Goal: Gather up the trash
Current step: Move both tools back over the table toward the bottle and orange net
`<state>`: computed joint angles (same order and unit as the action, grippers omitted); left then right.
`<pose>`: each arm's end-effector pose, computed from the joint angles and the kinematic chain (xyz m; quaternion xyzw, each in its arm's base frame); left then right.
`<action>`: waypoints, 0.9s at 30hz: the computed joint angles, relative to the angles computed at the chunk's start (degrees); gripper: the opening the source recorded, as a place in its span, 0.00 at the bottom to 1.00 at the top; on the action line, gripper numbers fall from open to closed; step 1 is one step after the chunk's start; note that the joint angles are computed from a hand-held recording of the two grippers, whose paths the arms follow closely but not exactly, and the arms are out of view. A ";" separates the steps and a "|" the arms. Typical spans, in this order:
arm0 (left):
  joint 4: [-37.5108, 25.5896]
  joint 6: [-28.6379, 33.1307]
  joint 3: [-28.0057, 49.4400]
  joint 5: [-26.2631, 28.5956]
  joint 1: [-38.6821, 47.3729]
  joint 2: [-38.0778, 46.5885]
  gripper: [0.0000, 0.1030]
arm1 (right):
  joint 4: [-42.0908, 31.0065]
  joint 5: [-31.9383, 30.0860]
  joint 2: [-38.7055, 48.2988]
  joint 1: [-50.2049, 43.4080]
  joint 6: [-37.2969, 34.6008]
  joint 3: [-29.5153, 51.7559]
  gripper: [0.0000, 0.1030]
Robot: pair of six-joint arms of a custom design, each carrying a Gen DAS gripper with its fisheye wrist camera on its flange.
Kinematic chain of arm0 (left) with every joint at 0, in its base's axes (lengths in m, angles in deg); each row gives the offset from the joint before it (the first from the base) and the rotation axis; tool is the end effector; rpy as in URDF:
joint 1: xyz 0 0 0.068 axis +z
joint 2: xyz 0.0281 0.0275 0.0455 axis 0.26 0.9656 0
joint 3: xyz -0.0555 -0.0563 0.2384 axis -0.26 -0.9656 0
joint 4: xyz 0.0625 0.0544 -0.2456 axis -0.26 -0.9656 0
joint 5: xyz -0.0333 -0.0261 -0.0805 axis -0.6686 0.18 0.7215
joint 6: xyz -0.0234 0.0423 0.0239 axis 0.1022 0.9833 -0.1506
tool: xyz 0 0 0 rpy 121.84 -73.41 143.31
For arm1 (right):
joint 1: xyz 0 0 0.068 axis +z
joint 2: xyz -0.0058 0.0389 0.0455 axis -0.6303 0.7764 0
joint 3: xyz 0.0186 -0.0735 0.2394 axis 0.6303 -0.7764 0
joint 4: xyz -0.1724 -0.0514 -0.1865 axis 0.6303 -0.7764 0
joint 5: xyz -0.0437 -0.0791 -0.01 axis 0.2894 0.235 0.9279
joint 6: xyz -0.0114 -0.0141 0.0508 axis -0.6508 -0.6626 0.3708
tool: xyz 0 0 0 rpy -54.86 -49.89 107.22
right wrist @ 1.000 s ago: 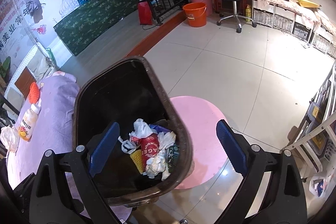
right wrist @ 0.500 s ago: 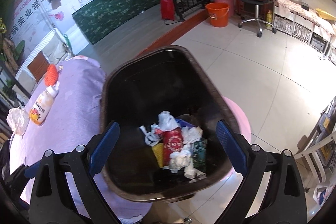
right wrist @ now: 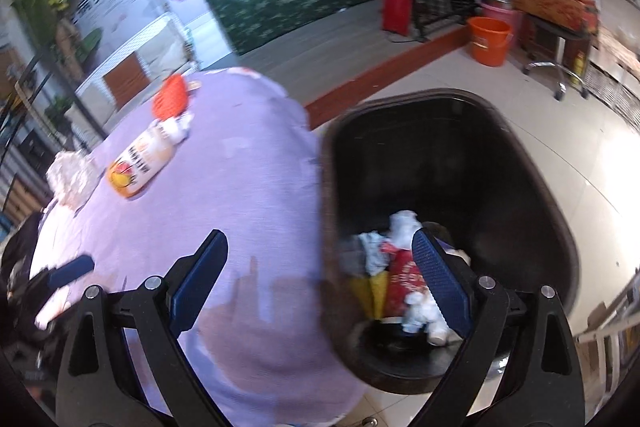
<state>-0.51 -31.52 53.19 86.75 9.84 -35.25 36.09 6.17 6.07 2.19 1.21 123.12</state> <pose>0.1688 -0.0212 0.2438 0.0503 0.9304 -0.0999 0.3492 0.2509 0.2100 0.2099 0.0122 0.9313 0.1476 0.3327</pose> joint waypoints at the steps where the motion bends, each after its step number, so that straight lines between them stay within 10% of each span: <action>1: 0.08 1.63 0.60 0.86 2.75 1.03 0.92 | -0.31 -0.20 1.10 0.53 -0.80 1.62 0.89; 11: 3.84 15.08 12.96 6.23 23.16 20.96 0.92 | -2.20 -3.90 14.16 3.72 -7.21 20.52 0.89; 27: 4.62 25.49 30.37 -4.56 18.11 46.91 0.92 | -17.14 -7.33 43.67 1.30 -14.01 64.55 0.89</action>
